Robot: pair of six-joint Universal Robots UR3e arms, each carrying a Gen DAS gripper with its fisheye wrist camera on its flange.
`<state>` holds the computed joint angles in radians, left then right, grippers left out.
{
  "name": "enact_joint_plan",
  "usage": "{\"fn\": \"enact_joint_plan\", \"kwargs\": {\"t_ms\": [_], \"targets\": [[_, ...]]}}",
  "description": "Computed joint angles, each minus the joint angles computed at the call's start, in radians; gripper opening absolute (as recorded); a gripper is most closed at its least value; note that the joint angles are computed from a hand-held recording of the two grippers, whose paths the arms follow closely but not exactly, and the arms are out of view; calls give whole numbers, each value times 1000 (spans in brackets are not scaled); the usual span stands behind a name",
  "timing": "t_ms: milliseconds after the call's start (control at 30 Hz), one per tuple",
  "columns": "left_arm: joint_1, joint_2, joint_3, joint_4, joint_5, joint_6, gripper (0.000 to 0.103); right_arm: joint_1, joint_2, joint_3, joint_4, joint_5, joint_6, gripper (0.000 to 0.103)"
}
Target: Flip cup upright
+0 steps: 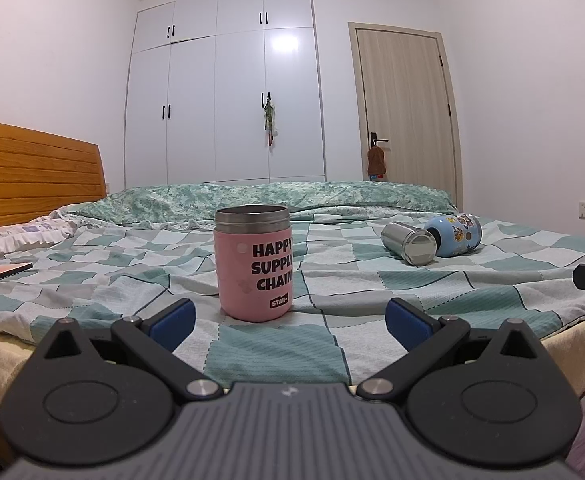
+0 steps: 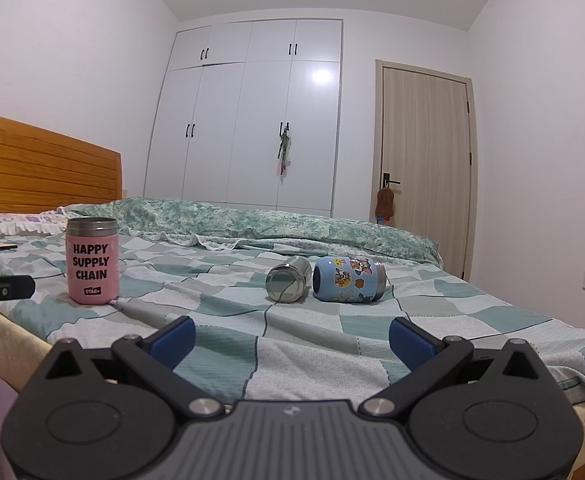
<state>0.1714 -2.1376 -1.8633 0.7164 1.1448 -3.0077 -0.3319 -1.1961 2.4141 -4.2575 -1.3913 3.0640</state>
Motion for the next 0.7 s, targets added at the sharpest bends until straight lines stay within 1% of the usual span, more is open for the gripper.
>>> {"fn": "enact_joint_plan", "kwargs": {"t_ms": [467, 700], "targets": [[-11, -4, 7, -3, 11, -2, 103, 1, 0, 0, 1, -1, 0, 103], [5, 4, -12, 17, -17, -12, 103, 1, 0, -1, 1, -2, 0, 103]]}}
